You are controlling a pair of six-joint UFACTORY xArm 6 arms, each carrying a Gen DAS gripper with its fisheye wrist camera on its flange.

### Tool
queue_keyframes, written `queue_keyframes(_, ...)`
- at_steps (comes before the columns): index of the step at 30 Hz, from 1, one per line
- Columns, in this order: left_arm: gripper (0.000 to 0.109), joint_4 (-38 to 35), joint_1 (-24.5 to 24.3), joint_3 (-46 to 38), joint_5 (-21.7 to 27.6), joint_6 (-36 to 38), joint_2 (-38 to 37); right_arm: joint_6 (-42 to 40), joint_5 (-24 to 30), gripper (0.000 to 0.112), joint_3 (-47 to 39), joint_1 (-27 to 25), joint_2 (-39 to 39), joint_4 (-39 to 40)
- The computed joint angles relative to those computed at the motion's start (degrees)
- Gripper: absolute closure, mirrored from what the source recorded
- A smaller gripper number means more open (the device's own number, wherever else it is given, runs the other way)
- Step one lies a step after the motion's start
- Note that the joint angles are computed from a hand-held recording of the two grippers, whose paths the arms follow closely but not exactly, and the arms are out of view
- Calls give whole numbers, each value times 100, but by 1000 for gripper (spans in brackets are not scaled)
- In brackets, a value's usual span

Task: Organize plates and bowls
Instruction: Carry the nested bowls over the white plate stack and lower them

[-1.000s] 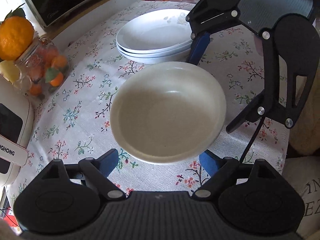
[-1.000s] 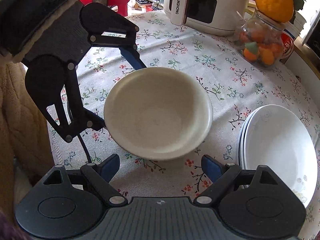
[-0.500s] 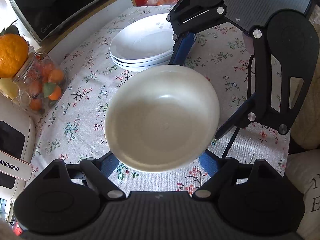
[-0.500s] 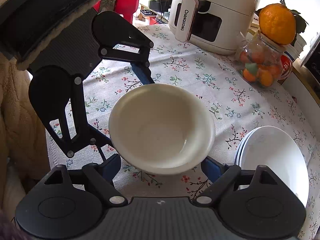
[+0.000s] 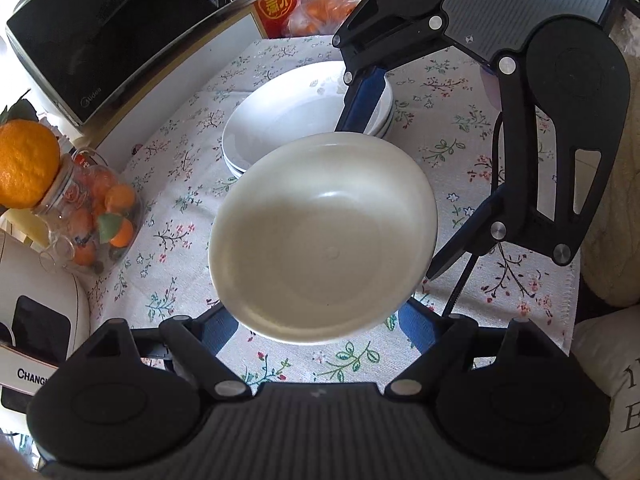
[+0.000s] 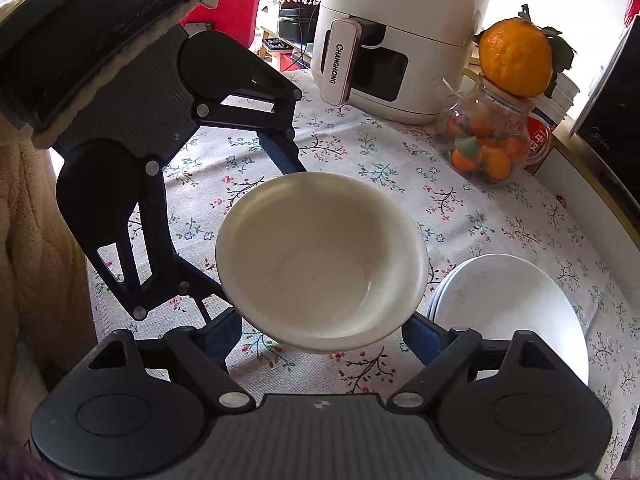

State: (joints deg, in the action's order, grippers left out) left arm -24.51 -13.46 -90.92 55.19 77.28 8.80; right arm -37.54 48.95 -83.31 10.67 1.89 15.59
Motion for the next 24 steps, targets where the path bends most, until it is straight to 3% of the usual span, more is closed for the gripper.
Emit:
queue_keyframes(9,23,145,-212,-370,34,-105,212,40,-128,27,135,-211,-190,80)
queue_keyframes(24,23,257,-381,-1858,634,-107,1211,211,-398,26,184,-505,-226,144)
